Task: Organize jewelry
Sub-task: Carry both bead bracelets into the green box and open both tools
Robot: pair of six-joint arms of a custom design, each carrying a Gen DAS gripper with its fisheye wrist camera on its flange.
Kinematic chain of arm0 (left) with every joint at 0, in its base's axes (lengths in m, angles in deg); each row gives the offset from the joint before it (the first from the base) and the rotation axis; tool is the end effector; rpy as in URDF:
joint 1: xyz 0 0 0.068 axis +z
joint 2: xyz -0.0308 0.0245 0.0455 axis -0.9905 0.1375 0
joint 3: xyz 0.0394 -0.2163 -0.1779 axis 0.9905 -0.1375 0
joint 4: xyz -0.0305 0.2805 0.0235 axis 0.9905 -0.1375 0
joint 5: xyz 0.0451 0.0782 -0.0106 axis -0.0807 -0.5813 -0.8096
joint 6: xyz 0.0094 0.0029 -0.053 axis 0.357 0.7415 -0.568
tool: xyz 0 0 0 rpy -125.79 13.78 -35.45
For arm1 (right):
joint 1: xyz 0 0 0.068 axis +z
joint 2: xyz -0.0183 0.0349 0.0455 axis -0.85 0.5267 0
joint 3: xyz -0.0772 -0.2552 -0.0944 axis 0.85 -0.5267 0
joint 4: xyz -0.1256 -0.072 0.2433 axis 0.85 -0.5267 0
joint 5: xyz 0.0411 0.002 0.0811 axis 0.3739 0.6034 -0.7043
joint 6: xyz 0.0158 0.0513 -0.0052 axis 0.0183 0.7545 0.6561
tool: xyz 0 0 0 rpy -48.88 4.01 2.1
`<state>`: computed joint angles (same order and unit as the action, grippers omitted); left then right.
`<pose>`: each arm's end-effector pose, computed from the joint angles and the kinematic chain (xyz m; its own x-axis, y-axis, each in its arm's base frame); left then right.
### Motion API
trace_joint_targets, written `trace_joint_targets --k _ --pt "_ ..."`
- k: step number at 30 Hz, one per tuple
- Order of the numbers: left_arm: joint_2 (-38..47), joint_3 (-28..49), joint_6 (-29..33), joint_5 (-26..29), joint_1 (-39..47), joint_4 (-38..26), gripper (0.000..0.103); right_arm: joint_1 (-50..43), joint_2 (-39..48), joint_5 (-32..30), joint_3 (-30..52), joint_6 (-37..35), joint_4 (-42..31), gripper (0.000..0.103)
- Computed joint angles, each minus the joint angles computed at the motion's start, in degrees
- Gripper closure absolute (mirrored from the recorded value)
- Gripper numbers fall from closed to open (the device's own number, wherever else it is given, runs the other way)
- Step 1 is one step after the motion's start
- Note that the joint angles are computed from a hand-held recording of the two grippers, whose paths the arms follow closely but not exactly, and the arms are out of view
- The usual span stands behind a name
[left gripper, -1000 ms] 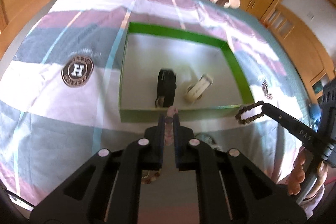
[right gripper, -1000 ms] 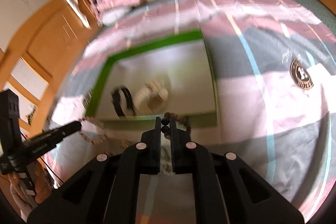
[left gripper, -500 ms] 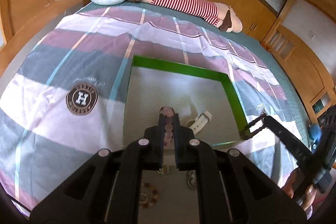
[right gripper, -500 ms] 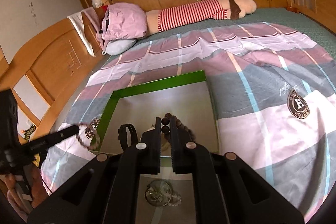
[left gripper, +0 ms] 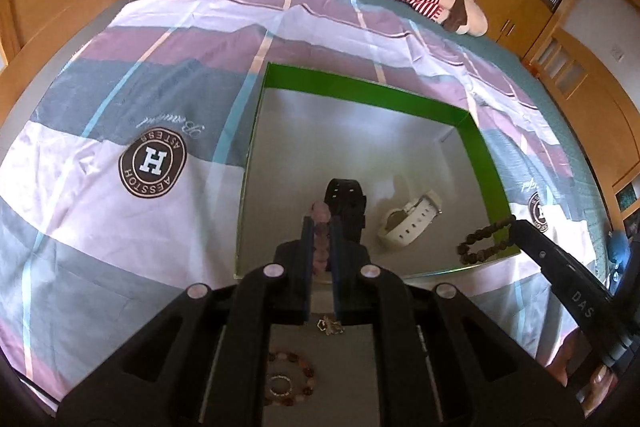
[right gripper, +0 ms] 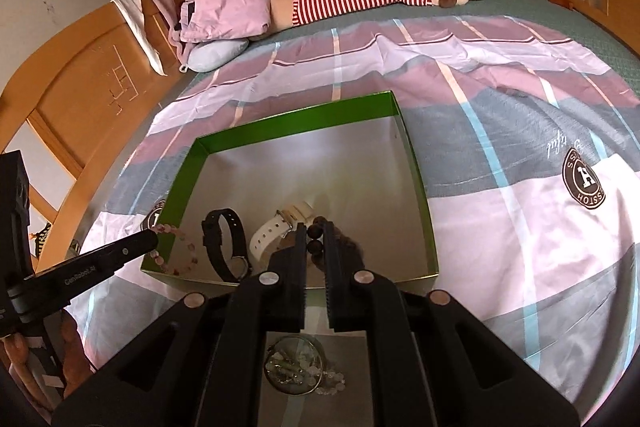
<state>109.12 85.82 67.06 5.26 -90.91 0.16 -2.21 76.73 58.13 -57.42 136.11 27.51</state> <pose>0.2316 -0.0481 0.1903 -0.8221 0.1975 -0.5339 0.3780 0.8907 -0.2525 0.1186 0.1390 0.1741 -0.6413 0.4345 -0.6325 0.3123 0.9007 0.3020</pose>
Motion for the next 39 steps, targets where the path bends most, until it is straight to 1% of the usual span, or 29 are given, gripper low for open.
trace_joint_targets --k 8,9,10,12,13,18,21,22,23,25,27,30,31,33,36,39 --pt "2.36 -0.39 -0.57 -2.24 -1.67 1.55 0.096 -1.78 2.51 -1.84 0.51 -1.23 0.54 0.095" --pt "2.63 -0.39 -0.52 -2.27 -1.75 1.5 0.096 -1.95 2.56 -2.28 0.47 -1.19 0.52 0.093" --pt "2.75 -0.36 -0.53 -2.35 -1.89 1.39 0.095 -2.09 2.53 -2.54 0.42 -1.11 0.48 0.086" --pt "2.71 -0.4 -0.64 -2.47 -2.18 1.35 0.095 -1.52 1.83 -1.74 0.21 0.42 -0.18 0.078" --pt "2.43 -0.48 -0.62 -2.21 -2.13 1.33 0.095 -1.3 1.57 -1.5 0.22 0.64 -0.4 0.076" --pt "0.49 -0.65 -0.29 -1.56 -1.9 0.39 0.095 -0.46 1.05 -1.14 0.64 0.7 -1.16 0.076" --pt "-1.47 -0.43 1.05 -0.55 -1.35 -2.31 0.095 1.55 0.42 -0.86 1.3 1.03 -2.41 0.076" --pt "-2.61 -0.46 2.07 0.29 -0.73 -3.69 0.094 2.59 0.11 -0.61 1.66 1.23 -3.17 0.076" --pt "-4.78 -0.71 3.58 1.53 0.28 -5.77 0.092 4.94 -0.47 -0.1 2.27 1.92 -4.45 0.076" --pt "-8.23 -1.33 6.22 2.83 1.89 -9.11 0.085 9.54 -1.33 0.13 2.89 2.98 -5.13 0.076" --pt "-9.68 -1.35 9.02 2.38 2.68 -12.69 0.084 11.59 -0.17 -1.91 3.32 1.6 -3.31 0.076" --pt "-7.19 -1.19 12.36 2.34 2.9 -15.78 0.084 9.84 3.81 -7.11 3.77 -2.47 0.49 0.076" --pt "-6.01 -1.26 12.82 1.22 2.56 -15.97 0.084 8.68 5.45 -9.43 3.74 -3.17 1.74 0.076" --pt "-2.62 -1.29 12.2 -2.88 1.27 -15.26 0.084 7.08 8.05 -12.3 4.13 -4.12 2.45 0.076" --pt "2.7 -1.02 11.17 -6.5 0.23 -14.62 0.084 5.5 12.3 -15.21 5.65 -4.59 0.73 0.076" --pt "4.83 -1.34 11.01 -9.63 -0.96 -14.23 0.084 2.89 15.88 -20.1 5.46 -4.05 0.08 0.076"
